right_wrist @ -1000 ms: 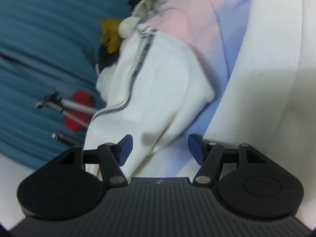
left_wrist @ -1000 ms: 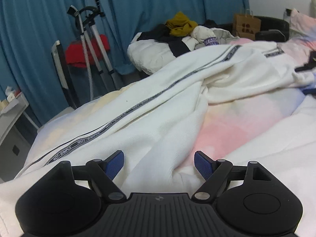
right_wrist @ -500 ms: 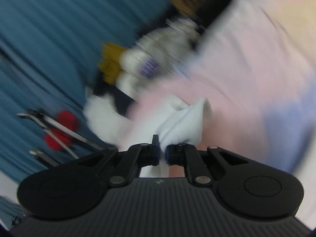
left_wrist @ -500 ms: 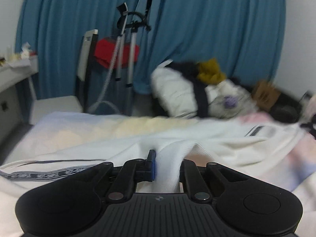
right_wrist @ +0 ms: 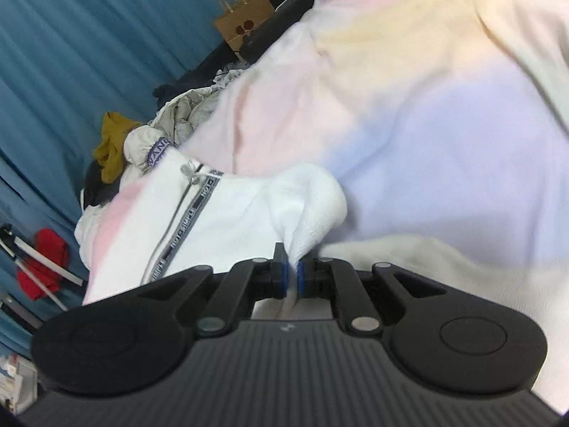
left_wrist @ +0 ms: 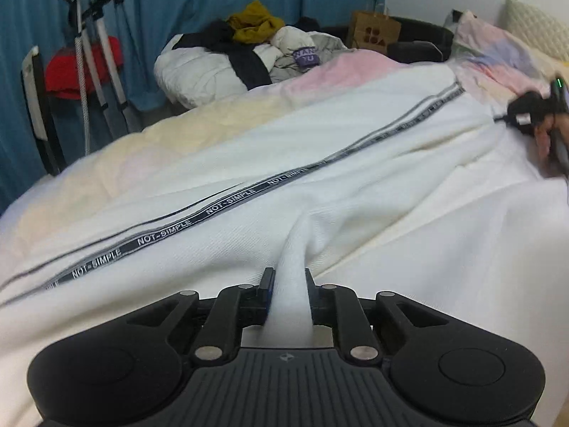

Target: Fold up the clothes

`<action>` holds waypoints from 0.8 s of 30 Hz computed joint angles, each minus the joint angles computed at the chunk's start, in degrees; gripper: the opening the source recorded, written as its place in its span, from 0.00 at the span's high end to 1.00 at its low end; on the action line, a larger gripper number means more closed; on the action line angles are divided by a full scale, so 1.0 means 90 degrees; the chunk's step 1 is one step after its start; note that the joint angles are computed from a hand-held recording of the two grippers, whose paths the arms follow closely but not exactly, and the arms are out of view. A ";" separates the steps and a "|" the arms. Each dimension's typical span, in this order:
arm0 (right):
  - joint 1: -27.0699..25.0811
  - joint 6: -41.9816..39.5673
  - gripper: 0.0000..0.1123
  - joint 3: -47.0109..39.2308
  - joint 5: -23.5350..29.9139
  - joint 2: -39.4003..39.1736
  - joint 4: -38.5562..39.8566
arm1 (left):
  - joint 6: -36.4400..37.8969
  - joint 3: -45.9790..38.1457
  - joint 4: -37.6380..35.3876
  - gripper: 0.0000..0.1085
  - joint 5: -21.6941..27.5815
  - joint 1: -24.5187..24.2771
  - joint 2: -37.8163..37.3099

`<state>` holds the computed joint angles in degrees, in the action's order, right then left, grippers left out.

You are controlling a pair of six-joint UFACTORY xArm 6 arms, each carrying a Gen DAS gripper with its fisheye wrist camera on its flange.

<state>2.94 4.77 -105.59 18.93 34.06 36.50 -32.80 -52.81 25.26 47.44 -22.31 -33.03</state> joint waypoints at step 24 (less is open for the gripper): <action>0.0405 -0.2159 0.89 0.3251 0.0182 -0.3438 -0.0094 | -0.5780 -0.1668 0.1874 0.18 0.5114 -0.4013 -0.0800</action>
<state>6.59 -14.65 -76.32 20.56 3.12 35.65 -84.82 -67.82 42.13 93.47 -58.43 -40.22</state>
